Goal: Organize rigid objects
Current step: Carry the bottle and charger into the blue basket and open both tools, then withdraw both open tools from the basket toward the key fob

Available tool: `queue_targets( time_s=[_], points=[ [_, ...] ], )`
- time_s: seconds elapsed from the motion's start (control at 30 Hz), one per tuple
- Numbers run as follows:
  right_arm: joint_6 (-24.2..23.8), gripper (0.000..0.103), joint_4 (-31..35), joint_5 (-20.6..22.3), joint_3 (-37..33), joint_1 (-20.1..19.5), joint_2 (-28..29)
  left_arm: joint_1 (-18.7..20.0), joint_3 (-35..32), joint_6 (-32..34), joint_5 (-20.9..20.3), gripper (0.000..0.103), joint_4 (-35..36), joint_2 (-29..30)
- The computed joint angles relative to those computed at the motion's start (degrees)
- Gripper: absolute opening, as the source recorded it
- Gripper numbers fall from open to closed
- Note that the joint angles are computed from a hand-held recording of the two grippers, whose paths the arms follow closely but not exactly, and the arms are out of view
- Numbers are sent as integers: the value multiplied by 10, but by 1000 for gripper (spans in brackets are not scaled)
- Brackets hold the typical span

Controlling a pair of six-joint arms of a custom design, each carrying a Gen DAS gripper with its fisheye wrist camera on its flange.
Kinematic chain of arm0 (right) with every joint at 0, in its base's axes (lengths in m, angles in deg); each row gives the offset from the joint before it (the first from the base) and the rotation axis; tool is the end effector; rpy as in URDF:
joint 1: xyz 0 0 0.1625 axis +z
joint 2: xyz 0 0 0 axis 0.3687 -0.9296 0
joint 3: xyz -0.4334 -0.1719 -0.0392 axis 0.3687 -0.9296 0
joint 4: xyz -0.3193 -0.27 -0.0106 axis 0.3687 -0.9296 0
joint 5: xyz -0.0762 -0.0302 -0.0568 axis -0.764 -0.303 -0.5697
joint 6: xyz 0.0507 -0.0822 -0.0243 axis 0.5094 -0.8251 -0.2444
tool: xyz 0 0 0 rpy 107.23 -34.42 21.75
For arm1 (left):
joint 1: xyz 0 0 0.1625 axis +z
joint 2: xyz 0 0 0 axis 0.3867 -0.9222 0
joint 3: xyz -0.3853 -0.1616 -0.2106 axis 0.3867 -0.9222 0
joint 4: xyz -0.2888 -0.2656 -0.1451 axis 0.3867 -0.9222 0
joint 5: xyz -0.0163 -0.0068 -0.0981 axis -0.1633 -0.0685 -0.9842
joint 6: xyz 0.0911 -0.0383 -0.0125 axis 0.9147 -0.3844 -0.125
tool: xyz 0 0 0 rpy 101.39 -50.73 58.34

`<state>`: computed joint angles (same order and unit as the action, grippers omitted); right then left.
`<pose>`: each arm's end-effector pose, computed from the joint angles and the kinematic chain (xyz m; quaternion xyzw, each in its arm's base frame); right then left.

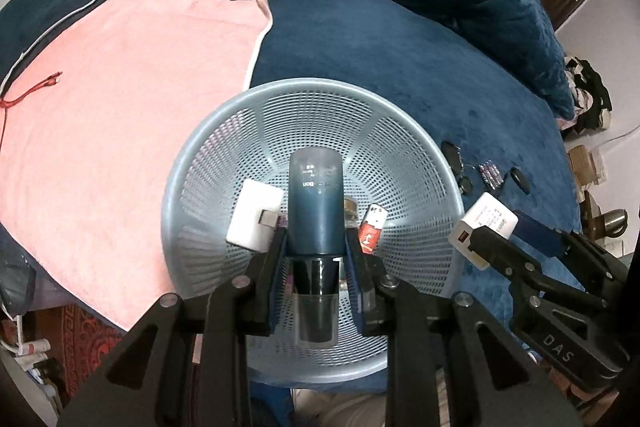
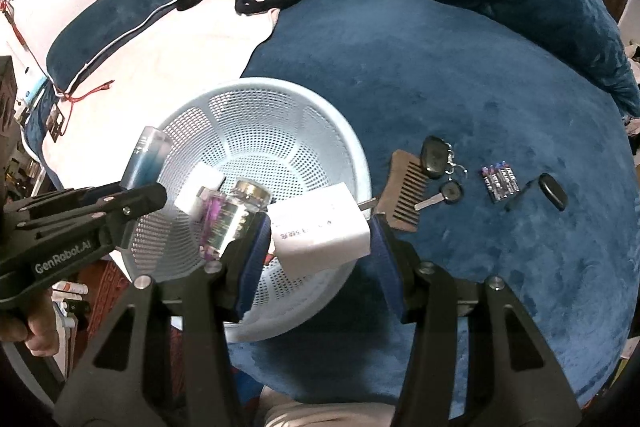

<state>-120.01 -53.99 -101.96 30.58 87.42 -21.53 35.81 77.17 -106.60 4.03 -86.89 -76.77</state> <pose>0.3906 -0.8717 0.1565 0.3822 -0.8850 0.0610 0.2588 -0.2264 -0.7703 0.3202 -0.1552 0.8950 -0.3061 0.2851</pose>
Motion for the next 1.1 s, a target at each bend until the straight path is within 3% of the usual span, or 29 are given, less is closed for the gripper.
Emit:
queue_targets(
  time_s=[0.47,0.53,0.57,0.6,0.63,0.73,1.1],
  points=[
    [1,52,12,-5,7,7,2,4,14,-15,-5,27,3,-11],
    [9,52,28,-6,-7,6,9,3,12,-29,1,46,19,-11],
    [15,53,38,-8,-17,6,13,3,11,-37,2,71,27,-12],
    [19,62,39,-12,-18,6,13,3,10,-48,4,95,35,-13],
    [22,79,37,-18,-19,6,14,3,12,-53,4,101,38,-14],
    [31,95,15,-19,-4,4,6,1,5,-83,18,102,85,-16],
    [32,98,15,-27,15,4,-7,-7,10,-115,28,102,125,-20]
  ],
)
